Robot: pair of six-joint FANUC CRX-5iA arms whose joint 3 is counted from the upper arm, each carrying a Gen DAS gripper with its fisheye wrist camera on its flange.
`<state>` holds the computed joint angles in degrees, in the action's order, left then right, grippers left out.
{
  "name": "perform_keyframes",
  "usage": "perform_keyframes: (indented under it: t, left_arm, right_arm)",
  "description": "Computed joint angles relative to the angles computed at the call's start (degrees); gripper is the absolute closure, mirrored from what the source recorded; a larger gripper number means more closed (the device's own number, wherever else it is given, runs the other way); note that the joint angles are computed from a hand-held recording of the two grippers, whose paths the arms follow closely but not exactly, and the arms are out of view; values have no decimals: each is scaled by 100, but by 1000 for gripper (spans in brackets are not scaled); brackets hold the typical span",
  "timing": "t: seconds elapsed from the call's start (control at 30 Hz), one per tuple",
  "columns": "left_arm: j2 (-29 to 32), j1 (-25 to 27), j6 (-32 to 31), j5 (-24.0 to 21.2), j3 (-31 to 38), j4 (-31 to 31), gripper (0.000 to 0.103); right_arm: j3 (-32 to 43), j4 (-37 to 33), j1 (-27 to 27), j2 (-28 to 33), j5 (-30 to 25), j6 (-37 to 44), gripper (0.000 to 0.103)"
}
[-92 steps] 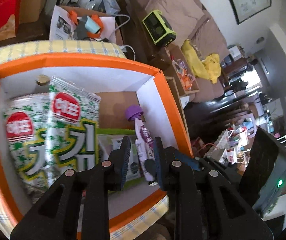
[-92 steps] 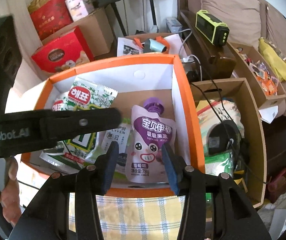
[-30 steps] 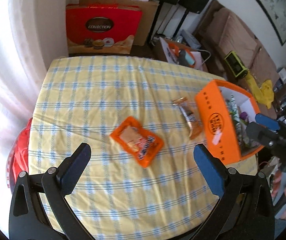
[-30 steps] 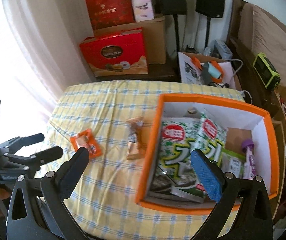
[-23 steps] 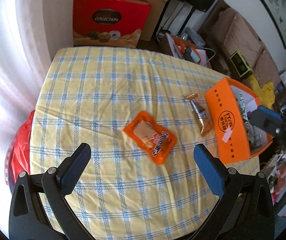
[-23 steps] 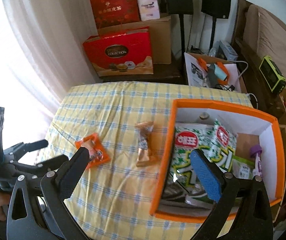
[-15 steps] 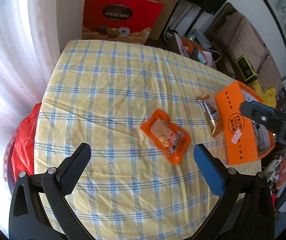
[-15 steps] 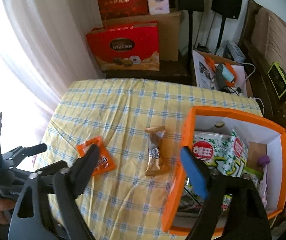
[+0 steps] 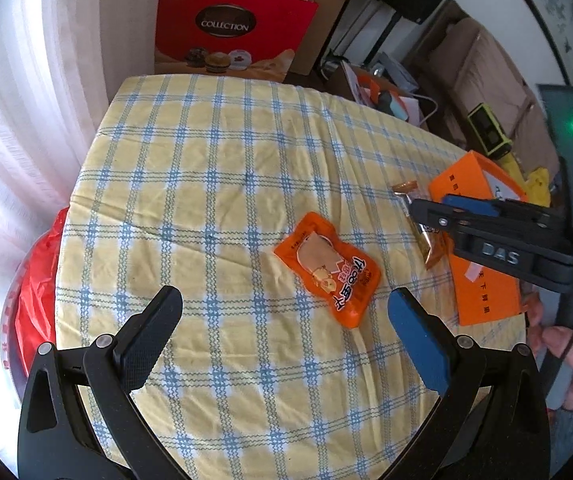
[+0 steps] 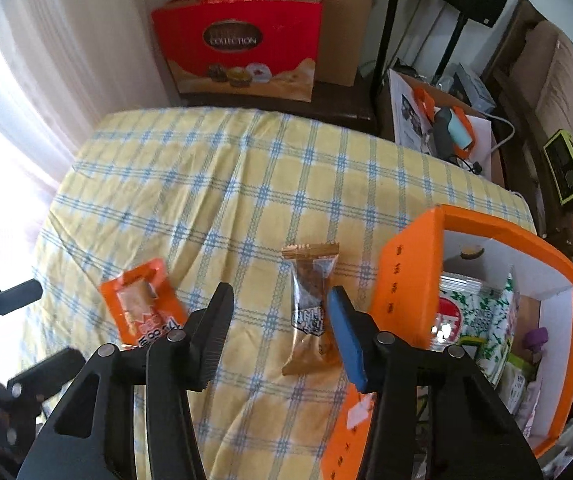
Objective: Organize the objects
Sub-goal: 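Move left gripper down to the brown snack bar while right hovers over the table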
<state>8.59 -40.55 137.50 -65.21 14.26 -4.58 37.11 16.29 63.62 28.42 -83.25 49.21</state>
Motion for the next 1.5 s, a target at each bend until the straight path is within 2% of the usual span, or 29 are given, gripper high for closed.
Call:
perform_keyframes:
  t: [0.13, 0.33, 0.4, 0.63, 0.8, 0.87, 0.93, 1.07, 1.13, 1.23, 1.4, 1.43, 1.5]
  left_arm:
    - [-32, 6, 6, 12, -50, -17, 0]
    - [-181, 76, 108, 140, -259, -6, 0]
    - [-196, 101, 67, 220, -308, 71, 0]
    - [-20, 128, -110, 574, -236, 475, 0]
    - [381, 38, -169, 560, 240, 543, 1]
    - [569, 29, -194, 631, 419, 674, 4]
    - [724, 39, -223, 694, 557, 805, 11]
    - [1126, 51, -286, 749, 939, 1058, 13]
    - [1257, 61, -329, 781, 1035, 1170, 20]
    - [1519, 46, -349, 662, 1329, 1186, 25]
    - [1907, 19, -327, 496, 1756, 1217, 27]
    - [1972, 10, -334, 460, 1840, 1213, 37]
    - [2140, 1, -433, 391, 2037, 1272, 48]
  right_arm:
    - [183, 184, 32, 216, -162, 56, 56]
    - [392, 545, 106, 473, -515, 136, 63]
    - [269, 480, 104, 355, -372, 73, 68]
    - [-357, 603, 104, -357, 286, -392, 68]
    - [-556, 727, 53, -683, 430, -582, 67]
    - [-697, 752, 22, -832, 480, -672, 67]
    - [-861, 749, -21, -991, 555, -754, 67]
    - [-1238, 754, -83, -1320, 742, -944, 66]
    - [-1402, 757, -120, -1468, 826, -1003, 66]
    - [-1610, 763, -173, -1662, 913, -1061, 65]
    - [-1918, 762, -245, -1925, 1048, -1178, 65]
    - [-1970, 764, -258, -1967, 1068, -1206, 65]
    - [-2055, 765, -281, -2031, 1103, -1225, 65]
